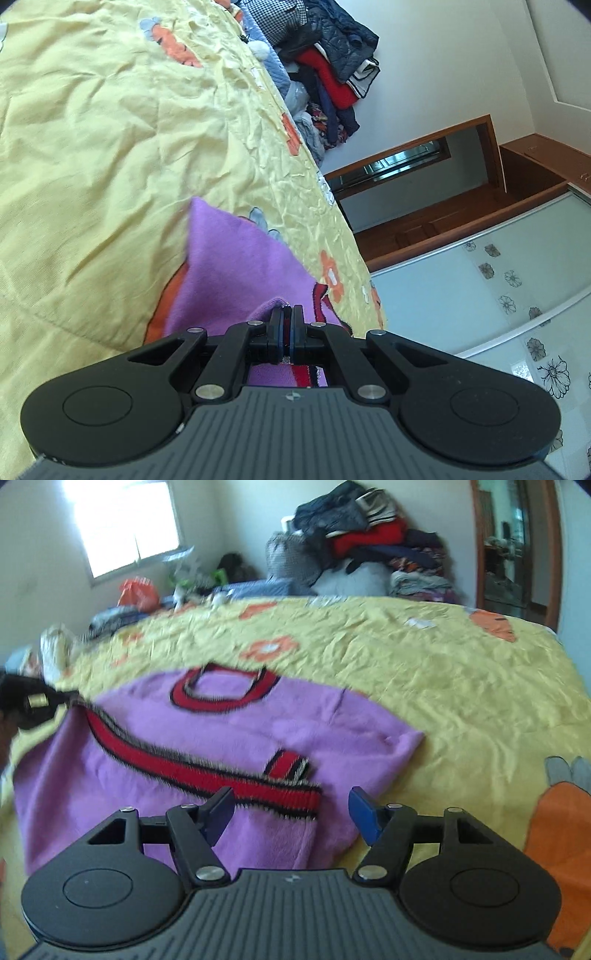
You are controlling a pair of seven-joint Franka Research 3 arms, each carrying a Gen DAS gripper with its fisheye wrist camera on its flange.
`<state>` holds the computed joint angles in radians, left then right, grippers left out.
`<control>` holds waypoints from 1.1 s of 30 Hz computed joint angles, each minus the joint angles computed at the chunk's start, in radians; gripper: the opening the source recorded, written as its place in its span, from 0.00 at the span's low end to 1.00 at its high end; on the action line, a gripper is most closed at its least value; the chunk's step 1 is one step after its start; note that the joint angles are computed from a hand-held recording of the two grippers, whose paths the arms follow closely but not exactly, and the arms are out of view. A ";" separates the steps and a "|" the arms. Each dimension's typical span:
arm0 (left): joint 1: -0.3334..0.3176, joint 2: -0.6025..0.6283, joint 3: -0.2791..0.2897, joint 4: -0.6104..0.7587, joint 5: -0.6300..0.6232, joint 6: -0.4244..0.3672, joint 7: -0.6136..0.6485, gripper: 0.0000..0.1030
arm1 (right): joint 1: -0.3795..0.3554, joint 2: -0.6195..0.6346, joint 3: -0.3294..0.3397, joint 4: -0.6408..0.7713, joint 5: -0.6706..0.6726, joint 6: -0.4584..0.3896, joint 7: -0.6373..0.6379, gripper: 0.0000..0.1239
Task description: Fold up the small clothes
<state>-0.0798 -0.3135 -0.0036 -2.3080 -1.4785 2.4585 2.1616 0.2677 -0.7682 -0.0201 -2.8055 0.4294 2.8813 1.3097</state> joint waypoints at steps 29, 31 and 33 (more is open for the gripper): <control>-0.008 0.101 -0.032 0.181 0.150 0.065 -0.013 0.00 | -0.456 -0.049 0.484 -0.029 -0.440 0.265 0.269 0.03; -0.003 0.100 -0.032 0.181 0.278 0.028 -0.035 0.04 | -0.440 -0.054 0.475 -0.034 -0.441 0.254 0.272 0.03; 0.000 0.106 -0.023 0.181 0.352 -0.019 0.007 0.39 | -0.428 -0.053 0.468 -0.042 -0.441 0.256 0.276 0.03</control>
<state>-0.0803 -0.2073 -0.0267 -2.1271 -1.1261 2.4393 2.1689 -0.1602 -0.8213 0.4482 -2.8478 -0.0119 3.1376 1.5861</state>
